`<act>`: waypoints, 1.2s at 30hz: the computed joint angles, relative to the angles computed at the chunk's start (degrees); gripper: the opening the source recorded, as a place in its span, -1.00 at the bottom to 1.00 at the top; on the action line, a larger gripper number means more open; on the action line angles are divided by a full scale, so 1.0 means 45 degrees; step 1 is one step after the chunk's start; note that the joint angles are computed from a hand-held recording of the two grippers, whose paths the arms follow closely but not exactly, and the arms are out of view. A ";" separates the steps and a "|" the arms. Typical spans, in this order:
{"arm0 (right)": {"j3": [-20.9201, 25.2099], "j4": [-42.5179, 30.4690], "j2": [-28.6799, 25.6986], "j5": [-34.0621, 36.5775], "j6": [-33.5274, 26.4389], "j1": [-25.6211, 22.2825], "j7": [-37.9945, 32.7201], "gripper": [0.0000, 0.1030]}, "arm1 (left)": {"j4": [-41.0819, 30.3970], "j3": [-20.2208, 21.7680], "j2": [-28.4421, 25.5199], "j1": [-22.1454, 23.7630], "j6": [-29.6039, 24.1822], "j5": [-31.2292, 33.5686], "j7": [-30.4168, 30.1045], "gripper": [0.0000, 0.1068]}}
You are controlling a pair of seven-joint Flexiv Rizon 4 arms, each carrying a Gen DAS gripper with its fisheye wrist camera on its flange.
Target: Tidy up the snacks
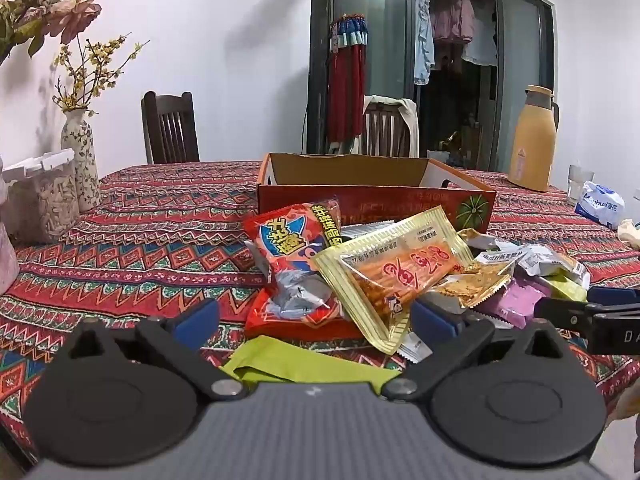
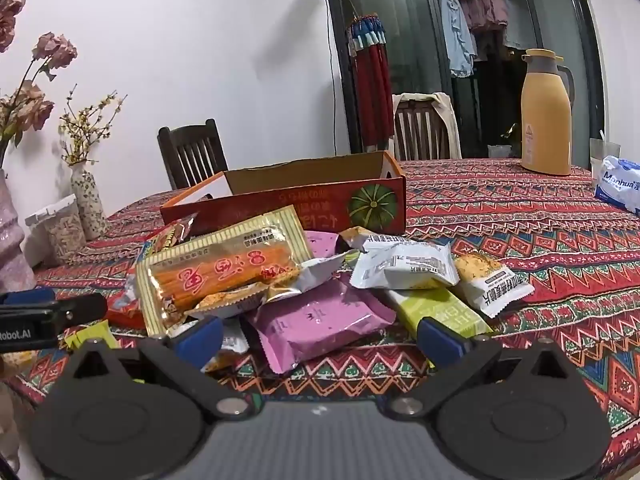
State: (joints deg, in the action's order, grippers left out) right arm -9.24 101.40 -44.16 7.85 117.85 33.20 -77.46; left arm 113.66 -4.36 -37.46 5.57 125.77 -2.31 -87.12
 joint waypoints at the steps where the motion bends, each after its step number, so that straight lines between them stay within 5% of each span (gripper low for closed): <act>1: -0.0007 -0.0008 -0.0005 0.0010 -0.0014 0.0014 0.0001 1.00 | 0.0004 -0.0006 -0.0003 0.0008 0.0004 0.0010 -0.0010 0.93; 36: 0.0099 0.0001 -0.0050 0.0261 0.0399 -0.0011 -0.0343 1.00 | 0.0198 0.0007 0.0048 0.0097 0.0214 0.0178 -0.0170 0.93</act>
State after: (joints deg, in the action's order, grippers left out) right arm -8.79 101.40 -44.39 9.03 119.65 33.16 -79.01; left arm 114.55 -4.33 -37.24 6.00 126.73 -1.51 -87.88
